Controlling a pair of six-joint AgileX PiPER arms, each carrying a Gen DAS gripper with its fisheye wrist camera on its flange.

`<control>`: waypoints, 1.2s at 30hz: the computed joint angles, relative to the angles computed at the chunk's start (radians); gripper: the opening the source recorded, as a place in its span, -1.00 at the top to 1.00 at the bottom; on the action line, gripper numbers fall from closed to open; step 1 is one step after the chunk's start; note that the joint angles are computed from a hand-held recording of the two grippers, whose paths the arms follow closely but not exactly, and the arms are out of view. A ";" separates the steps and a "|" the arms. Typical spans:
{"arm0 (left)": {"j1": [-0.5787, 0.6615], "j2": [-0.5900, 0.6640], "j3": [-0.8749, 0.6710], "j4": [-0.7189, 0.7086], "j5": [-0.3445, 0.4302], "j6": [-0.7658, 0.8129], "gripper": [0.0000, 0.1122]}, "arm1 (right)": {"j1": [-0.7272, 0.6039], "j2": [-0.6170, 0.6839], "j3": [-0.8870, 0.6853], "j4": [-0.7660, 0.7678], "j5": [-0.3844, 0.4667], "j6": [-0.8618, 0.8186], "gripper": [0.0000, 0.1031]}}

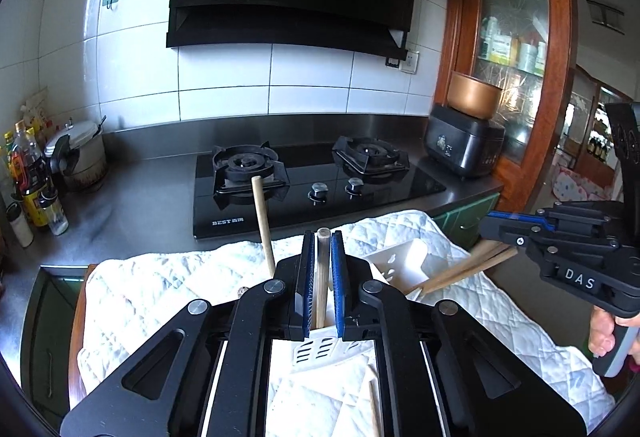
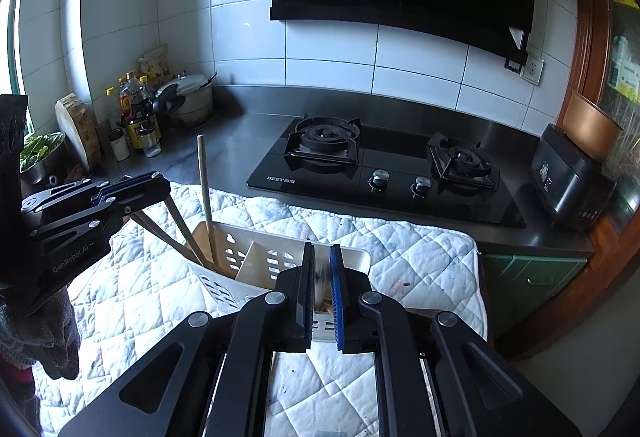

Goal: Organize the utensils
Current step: 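Lower the left tool's chopstick into the white holder while the right tool inserts its own, then open both tools and move them back over the last chopsticks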

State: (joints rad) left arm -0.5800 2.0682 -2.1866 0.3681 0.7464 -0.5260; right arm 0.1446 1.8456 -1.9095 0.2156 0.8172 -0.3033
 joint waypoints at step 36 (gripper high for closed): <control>-0.352 -0.612 1.126 0.779 -0.071 -1.017 -0.17 | 0.100 -0.594 1.219 0.114 -0.584 -0.066 -0.35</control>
State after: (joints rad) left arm -0.9322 1.4561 -1.0606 1.1470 0.6750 -1.5430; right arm 0.2443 1.2513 -0.6907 0.3300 0.2334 -0.3693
